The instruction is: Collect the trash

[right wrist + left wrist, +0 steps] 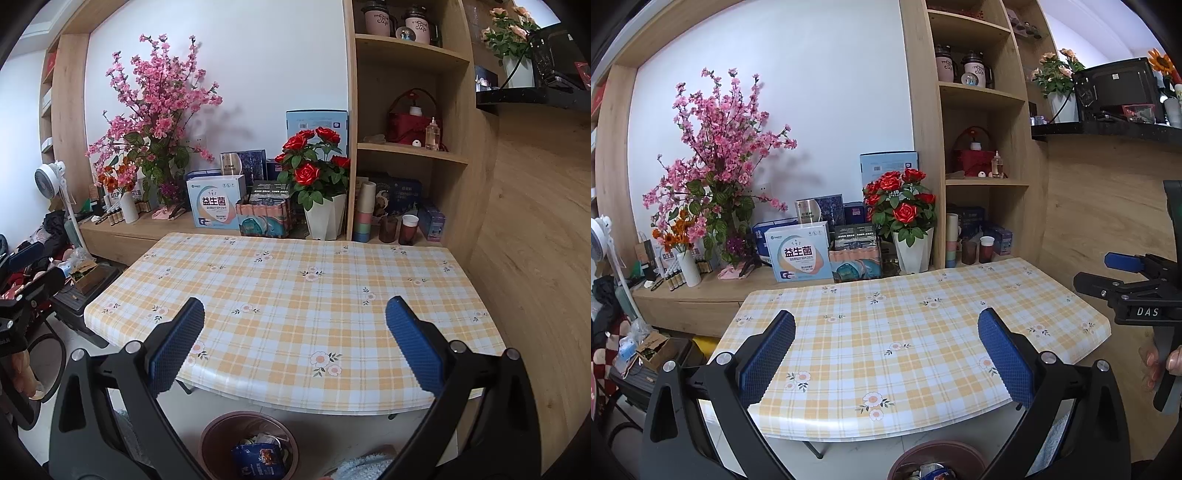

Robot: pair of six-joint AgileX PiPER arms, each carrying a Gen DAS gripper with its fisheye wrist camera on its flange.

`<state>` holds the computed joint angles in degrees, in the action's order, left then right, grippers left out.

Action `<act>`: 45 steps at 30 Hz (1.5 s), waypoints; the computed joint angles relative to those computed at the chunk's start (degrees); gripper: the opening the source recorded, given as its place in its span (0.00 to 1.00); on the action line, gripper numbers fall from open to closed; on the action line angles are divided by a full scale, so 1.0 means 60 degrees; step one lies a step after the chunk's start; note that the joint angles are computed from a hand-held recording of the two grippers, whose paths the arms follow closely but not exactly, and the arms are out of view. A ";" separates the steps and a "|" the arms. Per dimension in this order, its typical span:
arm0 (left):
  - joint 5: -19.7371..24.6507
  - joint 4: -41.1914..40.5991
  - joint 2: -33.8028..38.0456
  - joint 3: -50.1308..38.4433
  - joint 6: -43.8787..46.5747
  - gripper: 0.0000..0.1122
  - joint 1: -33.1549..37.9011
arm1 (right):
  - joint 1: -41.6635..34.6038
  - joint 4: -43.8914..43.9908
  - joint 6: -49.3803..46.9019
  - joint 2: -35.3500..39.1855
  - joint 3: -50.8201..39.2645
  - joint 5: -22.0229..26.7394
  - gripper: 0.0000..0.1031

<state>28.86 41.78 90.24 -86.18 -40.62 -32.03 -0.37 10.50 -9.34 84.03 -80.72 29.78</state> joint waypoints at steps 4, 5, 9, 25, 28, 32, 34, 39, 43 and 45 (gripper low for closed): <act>0.0015 0.0162 -0.0033 0.0056 -0.0108 0.86 -0.0032 | -0.0017 -0.0070 0.0071 -0.0018 -0.0020 0.0015 0.94; 0.0030 0.0142 -0.0037 0.0055 -0.0085 0.86 -0.0040 | -0.0022 -0.0066 0.0065 -0.0023 -0.0028 0.0019 0.94; 0.0043 0.0158 -0.0033 0.0044 -0.0129 0.86 -0.0032 | -0.0031 -0.0068 0.0074 -0.0056 -0.0049 0.0014 0.94; 0.0026 0.0326 -0.0187 0.0248 -0.0281 0.86 0.0019 | 0.0098 -0.0326 0.0183 -0.0035 -0.0076 0.0033 0.94; 0.0075 0.0362 -0.0174 0.0246 -0.0353 0.86 0.0032 | 0.0117 -0.0358 0.0209 -0.0044 -0.0063 0.0031 0.94; 0.0121 0.0424 -0.0205 0.0300 -0.0484 0.86 0.0050 | 0.0115 -0.0340 0.0181 -0.0045 -0.0053 0.0028 0.94; 0.0172 0.0484 -0.0202 0.0309 -0.0549 0.86 0.0046 | 0.0135 -0.0396 0.0236 -0.0052 -0.0046 0.0019 0.94; 0.0292 0.0465 -0.0155 0.0273 -0.0607 0.86 0.0064 | 0.0129 -0.0380 0.0194 -0.0059 0.0014 0.0006 0.94; 0.0306 0.0408 -0.0149 0.0290 -0.0626 0.86 0.0100 | 0.0147 -0.0398 0.0183 -0.0064 0.0079 -0.0045 0.94; 0.0320 0.0458 -0.0148 0.0310 -0.0685 0.86 0.0100 | 0.0150 -0.0404 0.0191 -0.0061 0.0073 -0.0041 0.94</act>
<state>30.78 44.52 89.35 -84.32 -44.73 -31.43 0.53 8.08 -8.19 83.66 -80.28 29.54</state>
